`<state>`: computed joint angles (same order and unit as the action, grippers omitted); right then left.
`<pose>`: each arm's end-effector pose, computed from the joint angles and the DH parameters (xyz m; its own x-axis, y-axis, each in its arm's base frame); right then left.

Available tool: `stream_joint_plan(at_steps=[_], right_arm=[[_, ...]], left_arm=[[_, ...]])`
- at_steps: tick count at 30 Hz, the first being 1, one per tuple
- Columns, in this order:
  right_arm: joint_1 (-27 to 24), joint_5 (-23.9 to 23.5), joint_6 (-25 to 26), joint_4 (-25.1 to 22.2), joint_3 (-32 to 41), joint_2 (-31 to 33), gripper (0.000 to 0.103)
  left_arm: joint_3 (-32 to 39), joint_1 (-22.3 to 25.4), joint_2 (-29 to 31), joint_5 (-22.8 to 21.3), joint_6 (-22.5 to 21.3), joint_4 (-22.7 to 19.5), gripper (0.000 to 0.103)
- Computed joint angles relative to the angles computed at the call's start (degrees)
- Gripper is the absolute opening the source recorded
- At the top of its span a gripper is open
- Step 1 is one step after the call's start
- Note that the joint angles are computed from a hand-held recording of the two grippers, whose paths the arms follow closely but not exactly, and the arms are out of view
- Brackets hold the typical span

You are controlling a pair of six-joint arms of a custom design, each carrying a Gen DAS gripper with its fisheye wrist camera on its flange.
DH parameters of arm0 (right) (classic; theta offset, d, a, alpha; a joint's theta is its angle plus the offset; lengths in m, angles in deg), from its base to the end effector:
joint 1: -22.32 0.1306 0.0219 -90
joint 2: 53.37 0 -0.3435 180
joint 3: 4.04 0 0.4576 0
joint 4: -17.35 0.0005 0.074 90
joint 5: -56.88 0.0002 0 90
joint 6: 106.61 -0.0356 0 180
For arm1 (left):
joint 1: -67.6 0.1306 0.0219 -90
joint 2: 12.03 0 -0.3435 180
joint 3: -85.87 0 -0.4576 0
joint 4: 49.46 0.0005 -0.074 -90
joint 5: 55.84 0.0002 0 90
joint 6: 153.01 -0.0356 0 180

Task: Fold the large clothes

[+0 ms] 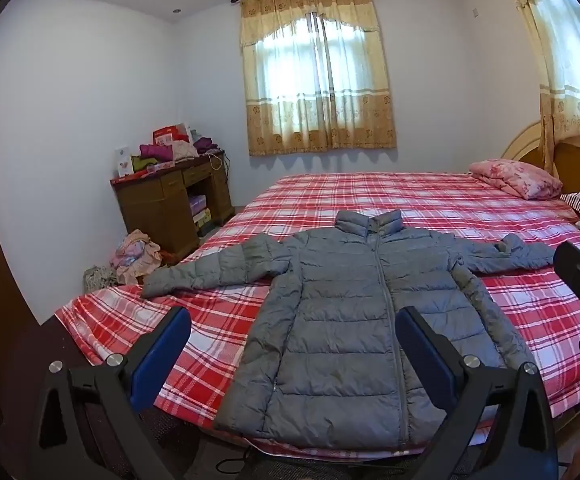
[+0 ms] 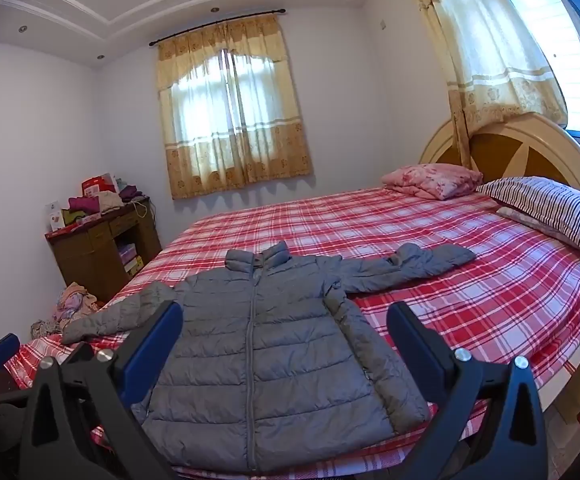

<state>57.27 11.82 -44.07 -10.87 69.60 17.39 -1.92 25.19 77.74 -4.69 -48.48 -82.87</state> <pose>0.3879 0.2398 0.4353 -0.2570 0.2186 -0.9414 0.2663 0.9524 0.1485 0.4318 -0.3648 0.4411 -0.3999 0.1007 -0.9110 0.0287 0.9948 0.0973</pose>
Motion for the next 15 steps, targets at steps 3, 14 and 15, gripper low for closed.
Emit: stream_joint_plan(at_steps=[3, 14, 15], right_arm=[[0.02, 0.04, -0.08, 0.32, -0.02, 0.13, 0.103], [0.21, -0.23, -0.94, -0.77, 0.72, 0.96, 0.103], [0.17, -0.31, -0.95, -0.86, 0.75, 0.95, 0.103]], left_arm=[[0.37, 0.46, 0.20, 0.95, 1.30, -1.33, 0.102], [-1.66, -0.56, -1.00, 0.84, -0.41, 1.66, 0.102], [-1.23, -0.42, -0.77, 1.04, -0.24, 1.35, 0.102]])
